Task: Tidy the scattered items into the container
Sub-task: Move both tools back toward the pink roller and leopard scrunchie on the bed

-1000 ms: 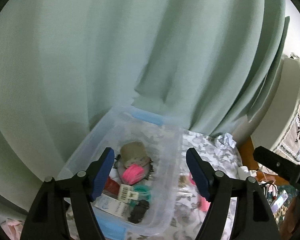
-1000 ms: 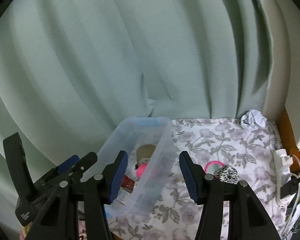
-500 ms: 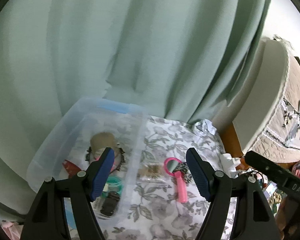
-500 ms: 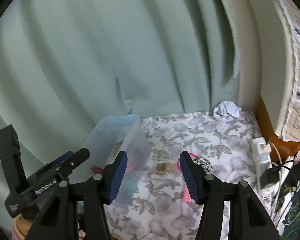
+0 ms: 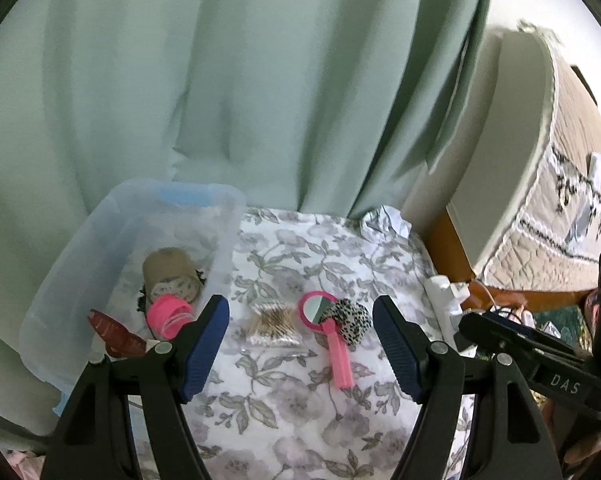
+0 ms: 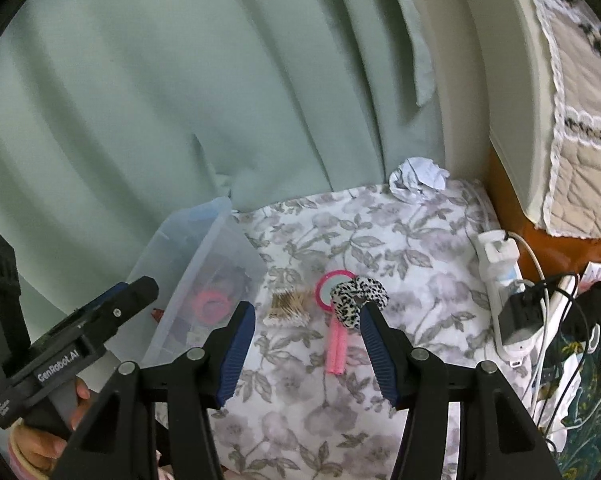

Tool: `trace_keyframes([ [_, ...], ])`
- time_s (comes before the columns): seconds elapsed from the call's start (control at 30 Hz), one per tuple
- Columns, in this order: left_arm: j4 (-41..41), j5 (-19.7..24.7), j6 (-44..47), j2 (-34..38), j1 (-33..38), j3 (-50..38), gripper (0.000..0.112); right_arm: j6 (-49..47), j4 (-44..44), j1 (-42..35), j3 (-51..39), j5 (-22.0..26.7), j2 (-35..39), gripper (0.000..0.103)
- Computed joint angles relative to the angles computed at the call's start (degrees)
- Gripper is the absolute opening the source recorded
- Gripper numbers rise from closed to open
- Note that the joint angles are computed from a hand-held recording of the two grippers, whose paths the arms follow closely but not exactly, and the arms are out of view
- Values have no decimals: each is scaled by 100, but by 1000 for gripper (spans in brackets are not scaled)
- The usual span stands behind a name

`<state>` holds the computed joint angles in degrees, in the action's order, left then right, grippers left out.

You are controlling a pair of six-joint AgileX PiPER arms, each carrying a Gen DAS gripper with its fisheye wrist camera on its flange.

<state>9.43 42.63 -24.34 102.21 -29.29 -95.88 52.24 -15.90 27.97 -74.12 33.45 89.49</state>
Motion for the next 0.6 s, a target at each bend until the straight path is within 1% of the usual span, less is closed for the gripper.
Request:
trace_keyframes([
  [0.2, -47, 15, 82, 299, -202, -64, 75, -240, 346, -135, 311, -311, -12, 59],
  [0.37, -182, -29, 207, 569, -324, -60, 75, -525, 702, -317, 490, -420, 71, 59],
  [0.47, -272, -53, 284, 748, -378, -48, 75, -636, 892, -453, 641, -527, 117, 66],
  [0.6, -512, -71, 411, 1023, -386, -38, 75, -999, 1344, -665, 783, -679, 278, 69],
])
